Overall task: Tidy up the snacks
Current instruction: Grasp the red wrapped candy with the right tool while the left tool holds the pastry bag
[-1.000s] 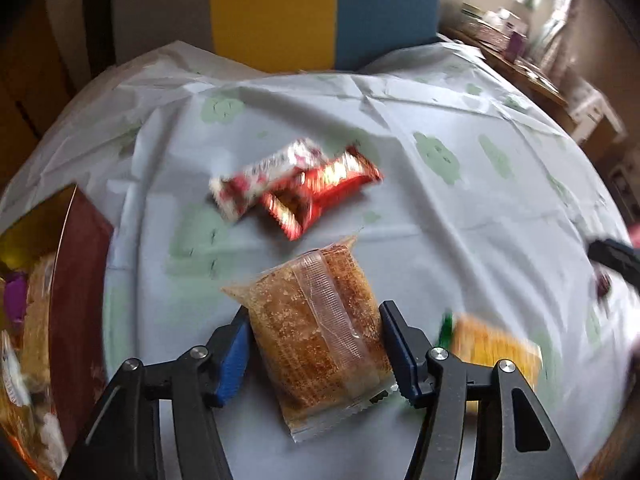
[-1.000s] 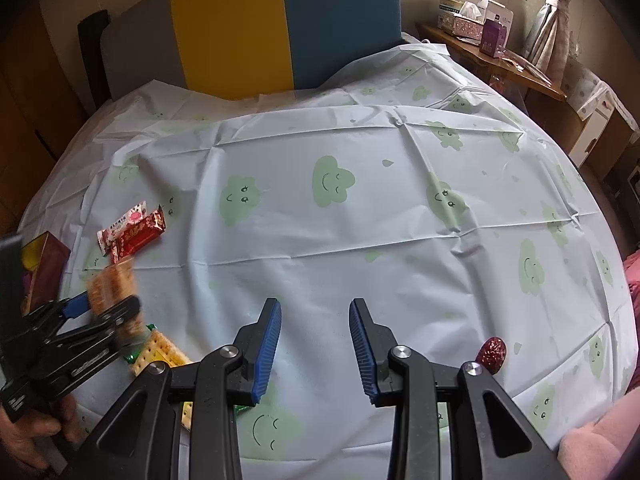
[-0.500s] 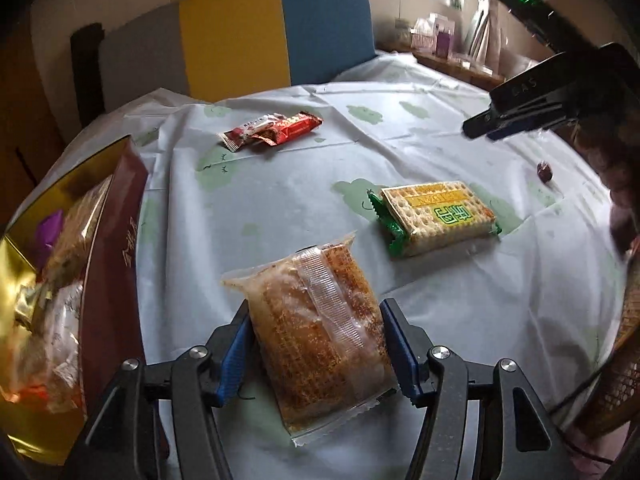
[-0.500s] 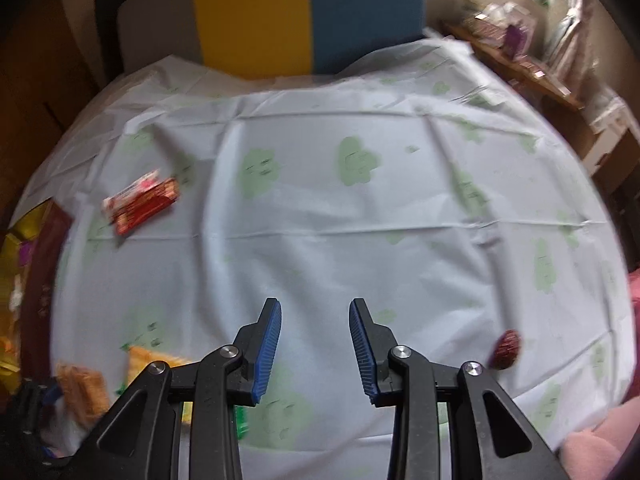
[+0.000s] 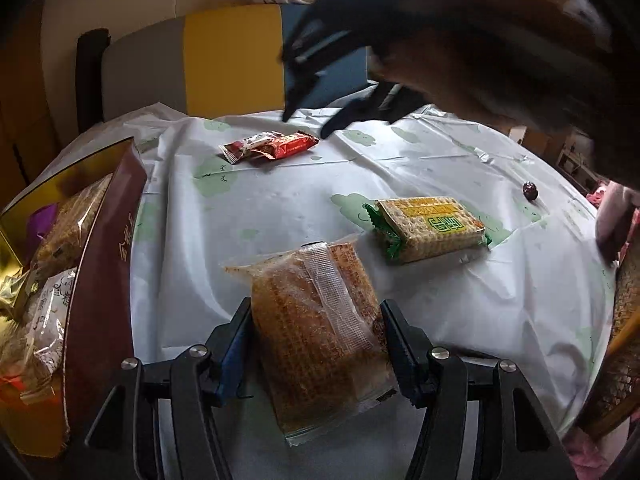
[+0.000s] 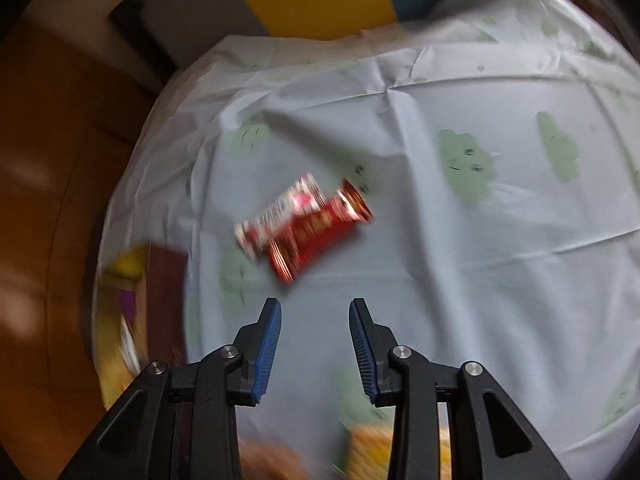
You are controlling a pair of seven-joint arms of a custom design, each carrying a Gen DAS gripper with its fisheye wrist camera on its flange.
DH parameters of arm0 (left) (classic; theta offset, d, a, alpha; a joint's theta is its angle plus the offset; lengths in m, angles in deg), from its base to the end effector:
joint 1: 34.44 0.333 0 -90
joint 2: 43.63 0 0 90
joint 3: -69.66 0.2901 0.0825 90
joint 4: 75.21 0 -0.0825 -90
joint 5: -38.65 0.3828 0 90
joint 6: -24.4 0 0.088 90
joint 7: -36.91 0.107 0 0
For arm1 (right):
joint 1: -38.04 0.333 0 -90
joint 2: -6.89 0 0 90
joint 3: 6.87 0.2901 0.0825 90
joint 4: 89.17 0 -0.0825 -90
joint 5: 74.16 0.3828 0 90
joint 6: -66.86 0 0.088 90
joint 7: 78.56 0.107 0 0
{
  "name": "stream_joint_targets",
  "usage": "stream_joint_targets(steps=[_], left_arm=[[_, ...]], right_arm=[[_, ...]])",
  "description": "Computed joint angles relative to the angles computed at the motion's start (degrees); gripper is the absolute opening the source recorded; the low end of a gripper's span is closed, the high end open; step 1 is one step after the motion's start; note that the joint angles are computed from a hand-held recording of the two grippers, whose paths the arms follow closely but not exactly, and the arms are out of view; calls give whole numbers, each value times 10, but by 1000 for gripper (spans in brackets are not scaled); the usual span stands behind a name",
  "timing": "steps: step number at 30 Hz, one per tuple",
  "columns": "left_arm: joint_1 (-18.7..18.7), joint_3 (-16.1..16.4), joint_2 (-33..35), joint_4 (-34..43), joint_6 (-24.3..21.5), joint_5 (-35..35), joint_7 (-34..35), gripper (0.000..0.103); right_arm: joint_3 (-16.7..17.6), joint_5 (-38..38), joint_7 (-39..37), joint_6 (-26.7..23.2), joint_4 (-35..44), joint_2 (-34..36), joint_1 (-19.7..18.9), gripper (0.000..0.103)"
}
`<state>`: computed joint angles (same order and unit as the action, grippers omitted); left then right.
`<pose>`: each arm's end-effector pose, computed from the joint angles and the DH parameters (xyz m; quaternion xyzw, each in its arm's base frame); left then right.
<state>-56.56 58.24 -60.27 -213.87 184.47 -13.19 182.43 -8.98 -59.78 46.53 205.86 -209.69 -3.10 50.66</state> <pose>0.4274 -0.2432 0.4557 -0.3428 0.8544 -0.3745 0.1109 0.5376 0.0998 0.5240 -0.4590 0.8478 0.0060 0.2656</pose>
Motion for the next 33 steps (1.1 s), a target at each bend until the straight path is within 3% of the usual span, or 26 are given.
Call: stream_joint_targets(steps=[5, 7, 11, 13, 16, 18, 22, 25, 30, 32, 33], left_arm=[[-3, 4, 3, 3, 0, -15, 12, 62], [-4, 4, 3, 2, 0, -20, 16, 62], [-4, 5, 4, 2, 1, -31, 26, 62], [-4, 5, 5, 3, 0, -35, 29, 62], [-3, 3, 5, 3, 3, -36, 30, 62], [-2, 1, 5, 2, 6, -34, 29, 62], [-2, -1, 5, 1, 10, -27, 24, 62], [-3, -2, 5, 0, 15, -23, 21, 62], [-3, -3, 8, 2, 16, -15, 16, 62], [-4, -3, 7, 1, 18, -13, 15, 62], [-4, -3, 6, 0, 19, -12, 14, 62]], right_arm=[[14, -46, 99, -8, 83, 87, -17, 36], [20, -75, 125, -33, 115, 116, -22, 36], [34, -102, 79, -81, 152, 141, -28, 35], [39, -127, 37, -130, 172, 146, -27, 32], [40, -98, -65, -180, 151, 117, -33, 32], [37, -105, -86, -197, 121, 88, -31, 32], [23, -87, -111, -188, 56, 30, -28, 35], [20, -101, -104, -149, 13, -5, -20, 41], [29, -153, -78, -104, -2, -13, -6, 41], [39, -197, -61, -126, 17, 4, 0, 22], [40, -206, -62, -134, 19, 6, 3, 22]])
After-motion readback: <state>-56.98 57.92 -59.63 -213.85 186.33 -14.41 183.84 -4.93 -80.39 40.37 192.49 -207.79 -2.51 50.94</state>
